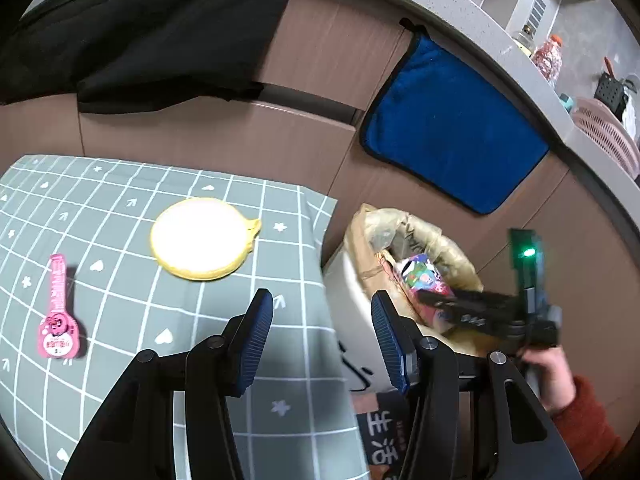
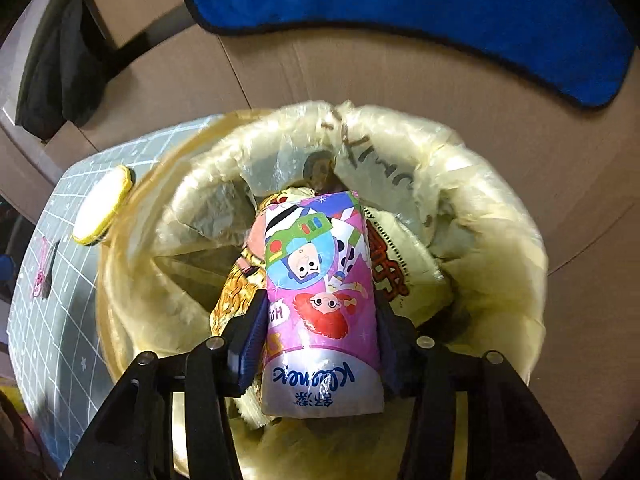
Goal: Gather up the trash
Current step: 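Open the left gripper to drop the snack bag while the right gripper lowers the Kleenex pack into the bin, then move both open grippers back over the sponge and pink toy on the table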
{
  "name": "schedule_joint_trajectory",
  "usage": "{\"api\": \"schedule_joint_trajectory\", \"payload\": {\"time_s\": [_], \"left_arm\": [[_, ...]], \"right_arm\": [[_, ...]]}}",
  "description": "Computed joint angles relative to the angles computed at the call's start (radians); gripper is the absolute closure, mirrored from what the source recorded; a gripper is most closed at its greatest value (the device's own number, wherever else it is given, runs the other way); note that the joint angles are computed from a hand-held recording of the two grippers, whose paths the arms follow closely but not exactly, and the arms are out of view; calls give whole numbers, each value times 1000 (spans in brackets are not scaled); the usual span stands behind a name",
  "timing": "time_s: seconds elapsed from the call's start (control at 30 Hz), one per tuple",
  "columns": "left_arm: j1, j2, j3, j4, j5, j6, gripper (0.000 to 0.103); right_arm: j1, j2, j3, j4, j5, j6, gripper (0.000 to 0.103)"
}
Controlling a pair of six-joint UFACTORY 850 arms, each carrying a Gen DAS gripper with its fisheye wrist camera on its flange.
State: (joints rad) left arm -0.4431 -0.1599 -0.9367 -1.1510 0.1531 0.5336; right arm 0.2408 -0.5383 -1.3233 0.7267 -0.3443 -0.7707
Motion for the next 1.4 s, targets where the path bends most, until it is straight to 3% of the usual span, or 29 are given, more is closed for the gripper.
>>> {"api": "schedule_joint_trajectory", "payload": {"time_s": [0.07,0.2,0.27,0.5,0.63,0.9,1.13,1.4], "left_arm": [[-12,19,29,1,36,10,51],[-14,54,74,-10,48,12,51],[-17,80,98,-81,73,77,51],[-12,188,183,-211,206,208,51],[23,257,253,-246,245,205,51],[139,362,391,-343,231,201,51],[182,320,393,-307,166,179,51],[202,249,361,-188,129,95,51]], "right_arm": [[-1,44,44,85,17,-103,52],[-22,97,74,182,-33,-195,51],[-36,131,103,263,-25,-285,51],[5,223,148,520,-11,-556,59],[36,241,142,553,-71,-584,62],[148,263,136,759,-46,-790,62],[205,186,53,626,-87,-654,62],[229,154,47,533,-48,-630,62]]}}
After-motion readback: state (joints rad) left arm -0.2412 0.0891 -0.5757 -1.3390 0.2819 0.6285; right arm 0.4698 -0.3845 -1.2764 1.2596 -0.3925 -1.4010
